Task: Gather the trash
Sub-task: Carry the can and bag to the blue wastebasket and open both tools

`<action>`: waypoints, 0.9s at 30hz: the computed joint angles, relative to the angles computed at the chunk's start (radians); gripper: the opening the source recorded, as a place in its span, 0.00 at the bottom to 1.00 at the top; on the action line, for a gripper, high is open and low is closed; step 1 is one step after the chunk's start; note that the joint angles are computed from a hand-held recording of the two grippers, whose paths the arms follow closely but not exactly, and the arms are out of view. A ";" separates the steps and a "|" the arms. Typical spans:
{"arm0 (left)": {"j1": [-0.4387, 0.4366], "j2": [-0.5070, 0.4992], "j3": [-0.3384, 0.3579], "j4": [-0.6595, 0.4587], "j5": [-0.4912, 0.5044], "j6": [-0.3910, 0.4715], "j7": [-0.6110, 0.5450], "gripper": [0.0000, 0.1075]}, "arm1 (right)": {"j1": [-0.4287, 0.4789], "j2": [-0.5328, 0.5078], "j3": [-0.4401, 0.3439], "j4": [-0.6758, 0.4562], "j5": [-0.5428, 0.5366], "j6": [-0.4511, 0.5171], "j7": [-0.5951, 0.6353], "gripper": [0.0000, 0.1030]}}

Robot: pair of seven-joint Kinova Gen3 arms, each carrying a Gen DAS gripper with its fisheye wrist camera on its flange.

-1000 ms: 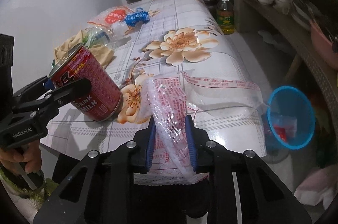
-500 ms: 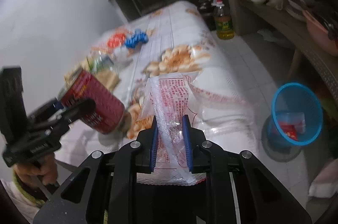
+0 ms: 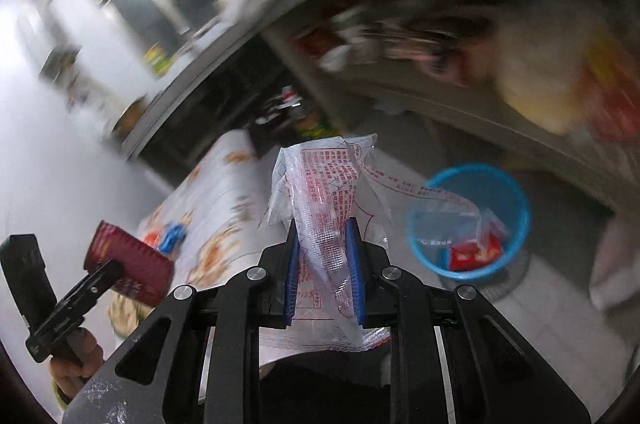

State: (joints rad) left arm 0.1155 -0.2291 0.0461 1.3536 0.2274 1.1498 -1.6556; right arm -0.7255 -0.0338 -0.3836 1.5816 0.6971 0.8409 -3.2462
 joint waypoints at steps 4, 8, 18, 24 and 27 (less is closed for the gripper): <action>0.031 0.138 0.058 -0.118 -0.018 0.054 0.037 0.60 | 0.062 -0.022 0.046 0.105 -0.100 -0.124 -0.014 0.19; 0.088 0.311 0.108 -0.270 -0.063 0.148 0.090 0.60 | 0.126 0.006 0.084 0.169 -0.198 -0.244 0.020 0.20; 0.260 0.767 0.097 -0.700 -0.104 0.408 0.245 0.60 | 0.355 0.180 0.094 0.264 -0.604 -0.496 0.277 0.25; 0.339 0.945 0.053 -0.903 -0.148 0.485 0.281 0.60 | 0.290 0.273 0.227 0.252 -0.788 -0.533 0.419 0.43; 0.356 1.024 0.041 -1.006 -0.157 0.521 0.296 0.60 | 0.256 0.291 0.277 0.263 -0.802 -0.535 0.392 0.53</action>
State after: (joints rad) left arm 0.4711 0.7948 0.0873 0.3476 0.0704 1.6706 -1.3601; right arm -0.4699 0.2572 -0.1066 1.8449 -0.1051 0.3055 -2.8538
